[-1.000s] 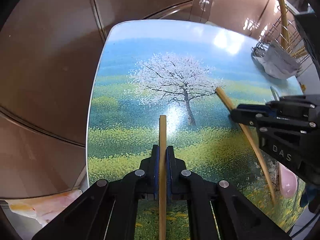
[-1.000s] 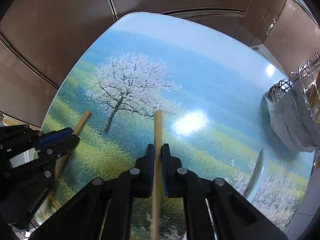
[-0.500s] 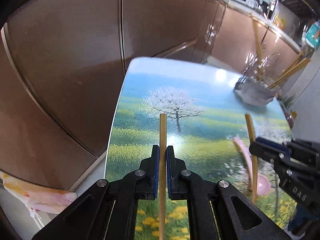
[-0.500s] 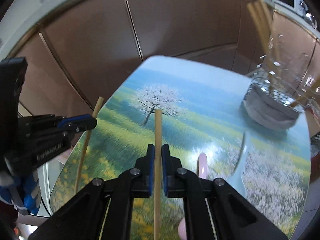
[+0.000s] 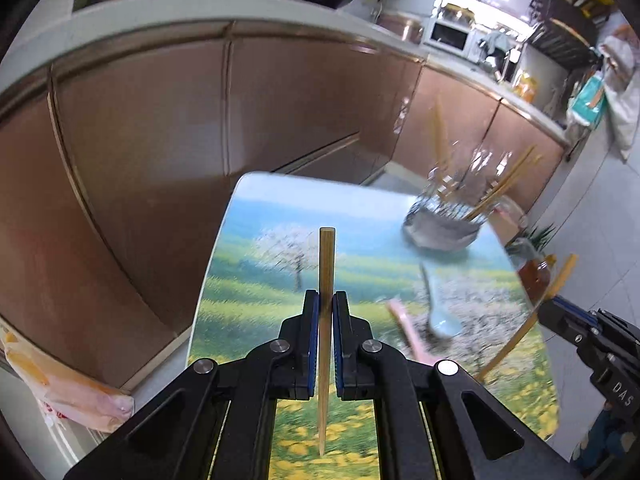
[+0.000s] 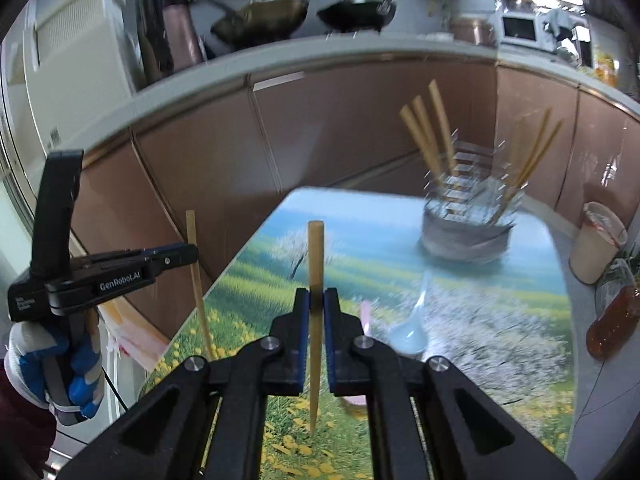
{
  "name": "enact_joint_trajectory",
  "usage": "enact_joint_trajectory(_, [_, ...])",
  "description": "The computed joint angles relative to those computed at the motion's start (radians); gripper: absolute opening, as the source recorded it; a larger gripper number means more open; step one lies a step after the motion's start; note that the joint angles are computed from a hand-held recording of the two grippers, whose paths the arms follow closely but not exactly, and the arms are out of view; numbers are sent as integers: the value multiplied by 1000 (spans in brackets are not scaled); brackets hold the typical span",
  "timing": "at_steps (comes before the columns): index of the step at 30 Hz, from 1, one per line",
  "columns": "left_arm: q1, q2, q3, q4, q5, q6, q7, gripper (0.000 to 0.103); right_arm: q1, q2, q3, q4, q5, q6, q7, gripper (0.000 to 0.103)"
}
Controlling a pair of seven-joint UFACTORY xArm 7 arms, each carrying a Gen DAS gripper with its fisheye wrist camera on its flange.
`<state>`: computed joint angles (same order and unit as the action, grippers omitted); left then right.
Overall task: Organize utensils
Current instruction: 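Lift both held chopsticks and carry them over the wire holder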
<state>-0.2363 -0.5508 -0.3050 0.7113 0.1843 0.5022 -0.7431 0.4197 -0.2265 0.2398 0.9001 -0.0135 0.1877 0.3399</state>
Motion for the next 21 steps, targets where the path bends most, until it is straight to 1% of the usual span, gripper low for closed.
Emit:
enact_joint_trajectory(2, [1,9,-11,34,5,-2,-7,6,-4,-41,-14,-10,7,-4,-6,6])
enact_joint_trajectory(5, [7,52,-11,107,11,-23,-5,6,-21,-69,-30,5,7,-6,-21,6])
enact_joint_trajectory(8, [18,111,-14,190,25,-40,-9,6,-42,-73,-52,54,8,-1,-52,6])
enact_joint_trajectory(11, [32,205,-21,315,59,-62,-14,6,-62,-59,-73,117,14,-3,-85,6])
enact_joint_trajectory(13, [30,265,-20,394,82,-69,-19,6,-76,-31,-86,177,20,-3,-110,6])
enact_joint_trajectory(16, [19,388,-21,551,146,-80,-41,6,-97,26,-102,285,30,-2,-149,6])
enact_joint_trajectory(18, [-2,467,-11,649,180,-90,-50,6,-125,78,-100,366,12,-3,-154,6])
enact_joint_trajectory(21, [-44,593,7,806,260,-92,-84,6,-155,152,-102,474,-15,-5,-148,6])
